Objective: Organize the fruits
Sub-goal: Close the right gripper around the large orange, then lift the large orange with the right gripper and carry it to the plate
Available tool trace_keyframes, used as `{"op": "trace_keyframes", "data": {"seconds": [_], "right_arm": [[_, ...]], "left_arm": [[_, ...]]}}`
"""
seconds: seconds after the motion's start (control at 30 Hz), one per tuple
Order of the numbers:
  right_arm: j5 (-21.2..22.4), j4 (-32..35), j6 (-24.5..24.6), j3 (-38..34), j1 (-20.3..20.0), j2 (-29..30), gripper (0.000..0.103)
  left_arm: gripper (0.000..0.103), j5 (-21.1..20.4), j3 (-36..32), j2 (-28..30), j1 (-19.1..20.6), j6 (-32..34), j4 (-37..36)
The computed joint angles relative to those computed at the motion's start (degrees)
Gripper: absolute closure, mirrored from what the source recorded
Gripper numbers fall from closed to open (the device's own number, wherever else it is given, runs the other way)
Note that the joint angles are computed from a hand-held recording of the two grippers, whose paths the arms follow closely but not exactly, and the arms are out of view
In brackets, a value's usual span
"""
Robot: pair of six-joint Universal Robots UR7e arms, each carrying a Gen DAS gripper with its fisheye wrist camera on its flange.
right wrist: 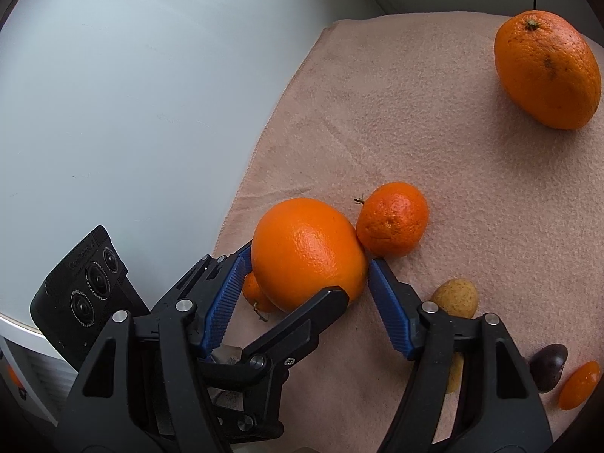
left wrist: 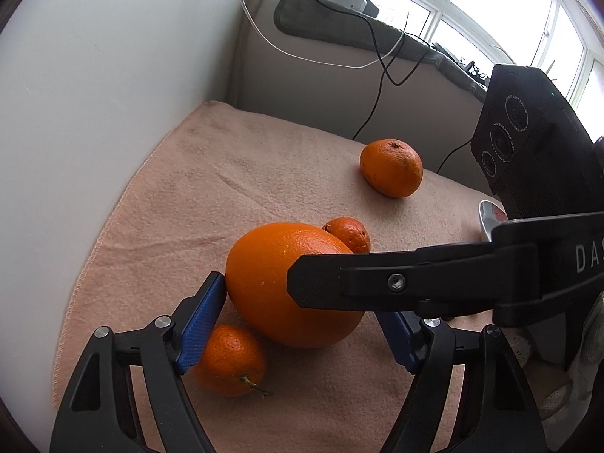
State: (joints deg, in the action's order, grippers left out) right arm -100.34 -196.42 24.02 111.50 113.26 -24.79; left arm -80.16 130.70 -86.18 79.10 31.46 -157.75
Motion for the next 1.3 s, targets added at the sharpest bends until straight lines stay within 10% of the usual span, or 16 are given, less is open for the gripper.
{"op": "trace_keyframes", "data": {"seconds": [1.3], "right_arm": [[-4.50,-15.08,2.18,14.83,3.55,-6.24,0.037]], "left_arm": [[0.028,0.72,10.90,-8.81,-10.70,-3.79,-4.97]]}}
